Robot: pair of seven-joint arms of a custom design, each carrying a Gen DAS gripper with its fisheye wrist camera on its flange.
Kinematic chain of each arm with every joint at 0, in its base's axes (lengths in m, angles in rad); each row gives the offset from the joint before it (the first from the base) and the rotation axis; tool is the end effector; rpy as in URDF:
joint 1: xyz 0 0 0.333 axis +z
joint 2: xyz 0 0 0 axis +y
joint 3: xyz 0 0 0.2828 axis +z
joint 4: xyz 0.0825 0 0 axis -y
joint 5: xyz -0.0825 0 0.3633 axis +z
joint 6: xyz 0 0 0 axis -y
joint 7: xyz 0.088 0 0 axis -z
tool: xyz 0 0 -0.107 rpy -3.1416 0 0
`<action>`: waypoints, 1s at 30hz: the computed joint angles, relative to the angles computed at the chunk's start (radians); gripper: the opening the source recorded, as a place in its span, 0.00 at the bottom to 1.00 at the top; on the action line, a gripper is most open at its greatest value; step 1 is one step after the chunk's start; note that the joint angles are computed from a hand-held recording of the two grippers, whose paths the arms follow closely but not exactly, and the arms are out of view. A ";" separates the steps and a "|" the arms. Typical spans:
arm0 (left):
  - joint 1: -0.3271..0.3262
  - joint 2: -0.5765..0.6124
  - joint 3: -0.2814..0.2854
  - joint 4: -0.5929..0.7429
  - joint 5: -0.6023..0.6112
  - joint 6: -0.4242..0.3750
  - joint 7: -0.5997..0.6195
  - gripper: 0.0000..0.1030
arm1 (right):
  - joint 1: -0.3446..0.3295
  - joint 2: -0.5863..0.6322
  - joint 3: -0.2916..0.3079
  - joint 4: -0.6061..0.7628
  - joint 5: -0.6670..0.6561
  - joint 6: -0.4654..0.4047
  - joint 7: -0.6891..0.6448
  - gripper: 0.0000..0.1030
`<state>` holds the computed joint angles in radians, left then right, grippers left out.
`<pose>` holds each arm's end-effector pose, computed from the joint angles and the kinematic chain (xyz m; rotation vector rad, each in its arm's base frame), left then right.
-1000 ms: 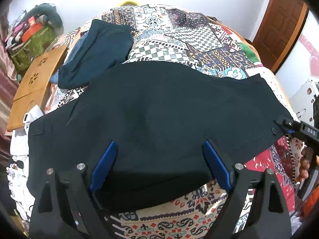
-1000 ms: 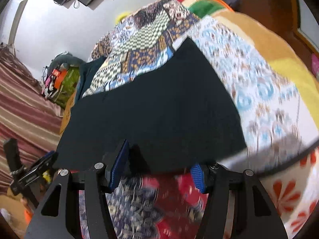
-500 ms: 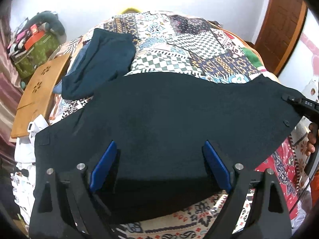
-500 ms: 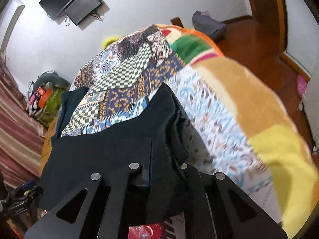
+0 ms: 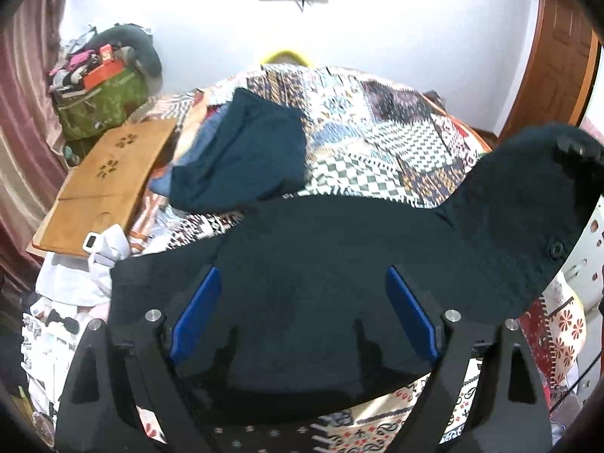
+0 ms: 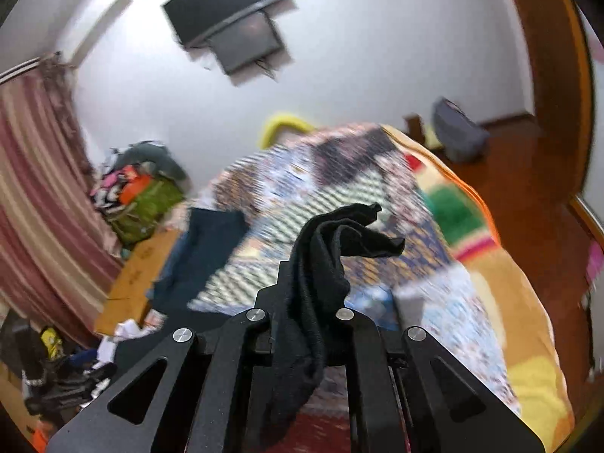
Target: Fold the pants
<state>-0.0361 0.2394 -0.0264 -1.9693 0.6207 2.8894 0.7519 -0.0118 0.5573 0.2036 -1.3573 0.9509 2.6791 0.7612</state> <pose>0.6142 -0.0716 0.4018 -1.9581 1.5857 -0.6567 0.7183 0.0777 0.4593 -1.6368 1.3195 -0.2747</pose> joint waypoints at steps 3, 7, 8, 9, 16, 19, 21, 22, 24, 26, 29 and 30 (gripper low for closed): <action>0.005 -0.035 0.014 -0.036 0.023 0.026 -0.030 0.87 | 0.016 0.002 0.035 0.032 0.017 -0.012 -0.048 0.06; 0.015 -0.075 0.030 -0.076 0.080 0.050 -0.087 0.87 | 0.049 0.007 0.055 0.051 0.030 -0.038 -0.091 0.06; 0.021 -0.084 0.031 -0.086 0.089 0.055 -0.099 0.87 | 0.065 0.015 0.055 0.060 0.021 -0.047 -0.091 0.06; 0.026 -0.094 0.031 -0.097 0.100 0.061 -0.112 0.87 | 0.082 0.030 0.052 0.077 0.006 -0.057 -0.084 0.06; 0.078 -0.141 0.019 -0.168 0.103 0.089 -0.142 0.87 | 0.203 0.156 0.018 0.195 -0.189 -0.210 0.063 0.06; 0.092 -0.158 0.019 -0.195 0.119 0.091 -0.159 0.87 | 0.238 0.200 0.007 0.233 -0.268 -0.281 0.117 0.06; 0.104 -0.166 0.017 -0.213 0.116 0.095 -0.161 0.87 | 0.265 0.210 -0.005 0.221 -0.326 -0.301 0.126 0.06; 0.108 -0.168 0.016 -0.218 0.114 0.097 -0.163 0.87 | 0.279 0.212 -0.012 0.209 -0.355 -0.306 0.127 0.06; 0.119 -0.175 0.014 -0.233 0.105 0.100 -0.163 0.87 | 0.291 0.217 -0.020 0.202 -0.398 -0.326 0.132 0.07; 0.126 -0.177 0.013 -0.240 0.099 0.101 -0.165 0.87 | 0.310 0.223 -0.032 0.201 -0.442 -0.343 0.150 0.10; 0.137 -0.184 0.011 -0.256 0.083 0.105 -0.163 0.87 | 0.301 0.226 -0.026 0.201 -0.458 -0.376 0.157 0.19; 0.140 -0.186 0.011 -0.259 0.080 0.106 -0.163 0.87 | 0.291 0.228 -0.018 0.209 -0.451 -0.401 0.159 0.25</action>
<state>0.1037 0.0538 -0.0152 -2.2282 0.7003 2.9956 0.5891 0.2793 0.7855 0.1855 -1.1487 0.5000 2.2779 0.9207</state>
